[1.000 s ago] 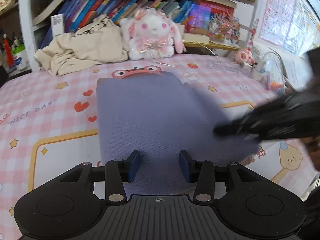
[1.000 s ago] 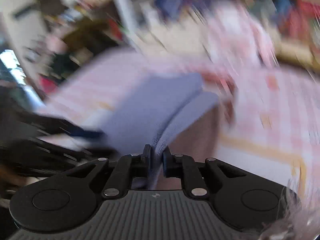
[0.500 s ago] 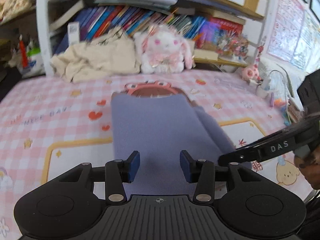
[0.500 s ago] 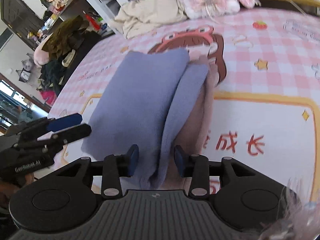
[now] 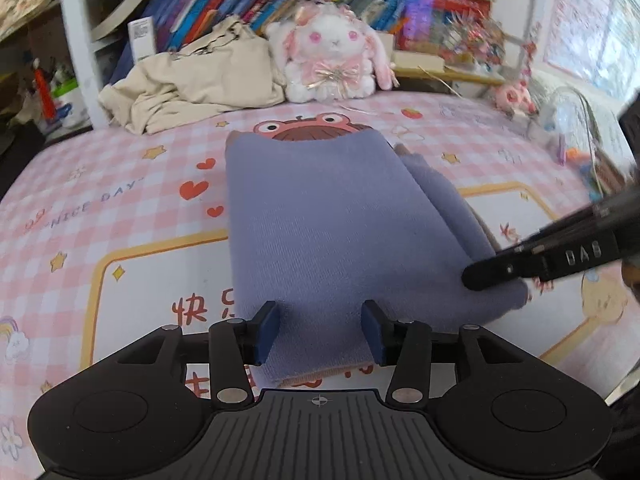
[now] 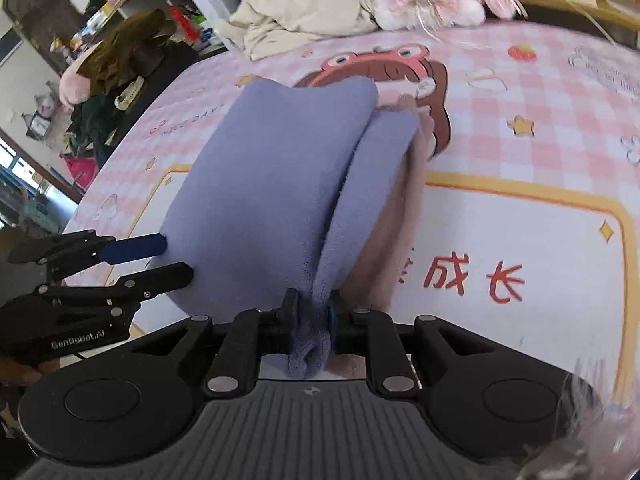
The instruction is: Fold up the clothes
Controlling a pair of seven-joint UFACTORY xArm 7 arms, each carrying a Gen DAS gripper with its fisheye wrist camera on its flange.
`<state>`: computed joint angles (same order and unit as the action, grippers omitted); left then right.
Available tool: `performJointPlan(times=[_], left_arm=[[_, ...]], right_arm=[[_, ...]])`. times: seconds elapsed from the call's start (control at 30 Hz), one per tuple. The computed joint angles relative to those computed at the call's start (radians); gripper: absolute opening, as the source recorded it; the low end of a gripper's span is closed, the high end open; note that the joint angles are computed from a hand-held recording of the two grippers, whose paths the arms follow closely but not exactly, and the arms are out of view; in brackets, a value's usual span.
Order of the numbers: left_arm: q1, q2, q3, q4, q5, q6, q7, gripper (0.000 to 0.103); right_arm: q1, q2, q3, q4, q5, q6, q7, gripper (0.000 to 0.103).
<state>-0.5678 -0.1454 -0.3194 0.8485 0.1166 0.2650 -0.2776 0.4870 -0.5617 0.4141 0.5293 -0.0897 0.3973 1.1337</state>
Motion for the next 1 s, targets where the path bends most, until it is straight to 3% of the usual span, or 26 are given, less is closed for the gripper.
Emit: performJointPlan(times=[0.1, 0.13, 0.17, 0.2, 0.27, 0.37, 0.43, 0.53, 0.7, 0.9, 0.97, 1.0], left_arm=[[0.027, -0.031, -0.014, -0.008, 0.03, -0.011, -0.094, 0.058], [0.036, -0.045, -0.018, -0.016, 0.04, -0.029, -0.122, 0.062], [0.04, -0.056, -0.017, -0.026, 0.04, -0.047, -0.136, 0.072], [0.047, -0.066, -0.016, -0.033, 0.04, -0.059, -0.151, 0.079], [0.045, -0.073, 0.002, -0.04, 0.011, -0.066, -0.151, 0.084], [0.001, -0.06, 0.069, -0.034, -0.13, -0.034, -0.098, 0.084], [-0.052, -0.033, 0.136, -0.017, -0.306, 0.0, 0.002, 0.084], [-0.049, 0.007, 0.158, 0.009, -0.463, 0.036, 0.092, 0.084], [-0.054, 0.079, 0.184, 0.076, -0.828, 0.074, 0.399, 0.083], [0.038, 0.201, 0.145, 0.212, -0.936, 0.189, 0.483, 0.08], [0.069, 0.231, 0.12, 0.246, -0.967, 0.225, 0.522, 0.077], [0.084, 0.243, 0.107, 0.259, -0.982, 0.239, 0.537, 0.072]], right_arm=[[-0.026, -0.034, 0.034, 0.015, -0.033, 0.042, 0.027, 0.032], [-0.037, -0.05, 0.046, 0.018, -0.046, 0.055, 0.04, 0.047], [-0.044, -0.066, 0.055, 0.018, -0.055, 0.066, 0.052, 0.058], [-0.048, -0.082, 0.056, 0.012, -0.057, 0.071, 0.066, 0.062], [-0.053, -0.109, 0.055, -0.001, -0.055, 0.077, 0.09, 0.072], [-0.04, -0.099, 0.02, -0.02, -0.01, 0.066, 0.114, 0.072], [-0.032, -0.083, -0.001, -0.03, 0.018, 0.047, 0.127, 0.072], [-0.039, -0.06, -0.006, -0.035, 0.042, 0.031, 0.161, 0.072], [-0.08, -0.015, 0.01, -0.033, 0.046, -0.028, 0.249, 0.072], [-0.136, 0.057, 0.034, 0.008, -0.002, -0.051, 0.337, 0.066], [-0.153, 0.078, 0.049, 0.029, -0.032, -0.042, 0.363, 0.053], [-0.158, 0.088, 0.056, 0.04, -0.047, -0.035, 0.375, 0.052]])
